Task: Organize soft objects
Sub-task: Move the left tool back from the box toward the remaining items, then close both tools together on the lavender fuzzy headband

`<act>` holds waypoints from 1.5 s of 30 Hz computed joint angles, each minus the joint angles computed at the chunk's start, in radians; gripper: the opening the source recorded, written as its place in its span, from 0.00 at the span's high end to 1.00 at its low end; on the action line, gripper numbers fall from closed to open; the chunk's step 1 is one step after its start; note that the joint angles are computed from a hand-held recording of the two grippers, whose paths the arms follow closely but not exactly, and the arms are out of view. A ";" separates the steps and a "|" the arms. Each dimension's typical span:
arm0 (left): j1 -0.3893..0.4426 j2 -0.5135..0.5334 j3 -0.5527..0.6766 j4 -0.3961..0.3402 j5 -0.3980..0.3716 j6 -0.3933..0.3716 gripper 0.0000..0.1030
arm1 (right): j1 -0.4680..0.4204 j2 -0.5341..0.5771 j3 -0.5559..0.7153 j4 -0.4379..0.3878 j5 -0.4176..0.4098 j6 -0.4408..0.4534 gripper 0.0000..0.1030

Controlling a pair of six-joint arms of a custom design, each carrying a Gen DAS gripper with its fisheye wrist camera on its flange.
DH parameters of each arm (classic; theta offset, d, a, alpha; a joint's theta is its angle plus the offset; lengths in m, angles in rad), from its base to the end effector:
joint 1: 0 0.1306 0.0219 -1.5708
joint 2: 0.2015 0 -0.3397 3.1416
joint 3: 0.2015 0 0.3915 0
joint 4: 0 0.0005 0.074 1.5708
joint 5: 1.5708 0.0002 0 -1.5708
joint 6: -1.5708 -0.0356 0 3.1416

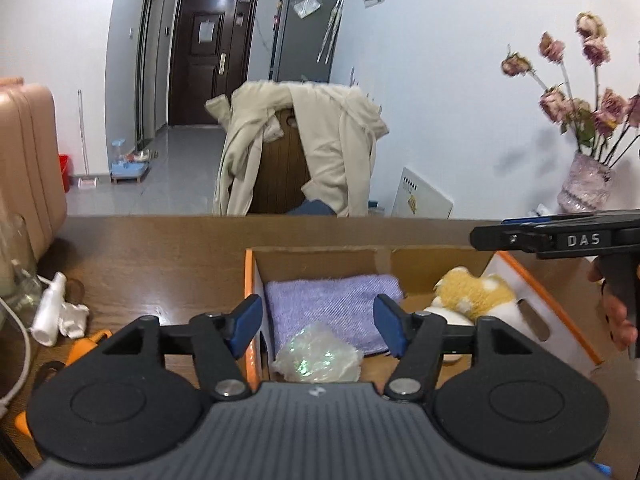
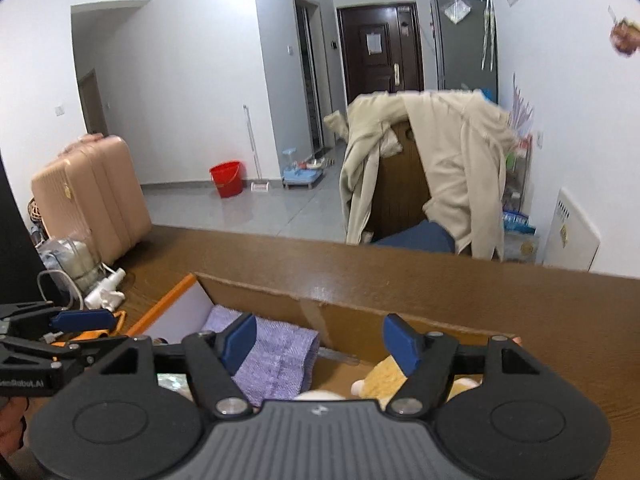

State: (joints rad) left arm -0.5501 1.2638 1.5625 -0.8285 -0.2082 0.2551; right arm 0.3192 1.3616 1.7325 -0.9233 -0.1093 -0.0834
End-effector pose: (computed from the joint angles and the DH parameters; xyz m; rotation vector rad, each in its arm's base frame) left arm 0.3907 -0.2315 0.5284 0.1839 2.0913 -0.2692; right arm 0.4520 0.1530 0.5546 -0.3165 2.1164 0.3534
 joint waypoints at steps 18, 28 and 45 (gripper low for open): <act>-0.471 -0.434 -0.187 -0.096 -0.496 -0.017 0.12 | 0.228 -0.630 -0.332 -0.111 0.217 0.101 0.16; -0.752 -0.625 -0.438 -0.230 -0.647 0.377 0.03 | 0.737 -0.916 -0.586 -0.228 0.640 -0.147 0.14; -0.720 -0.580 -0.472 -0.387 -0.529 0.522 0.03 | 0.882 -0.979 -0.730 -0.362 0.687 -0.508 0.15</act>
State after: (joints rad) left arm -1.2700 0.6840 1.0903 -1.2150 -0.7376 0.7769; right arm 1.2015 0.3822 1.0020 -1.2850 0.5781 -0.5917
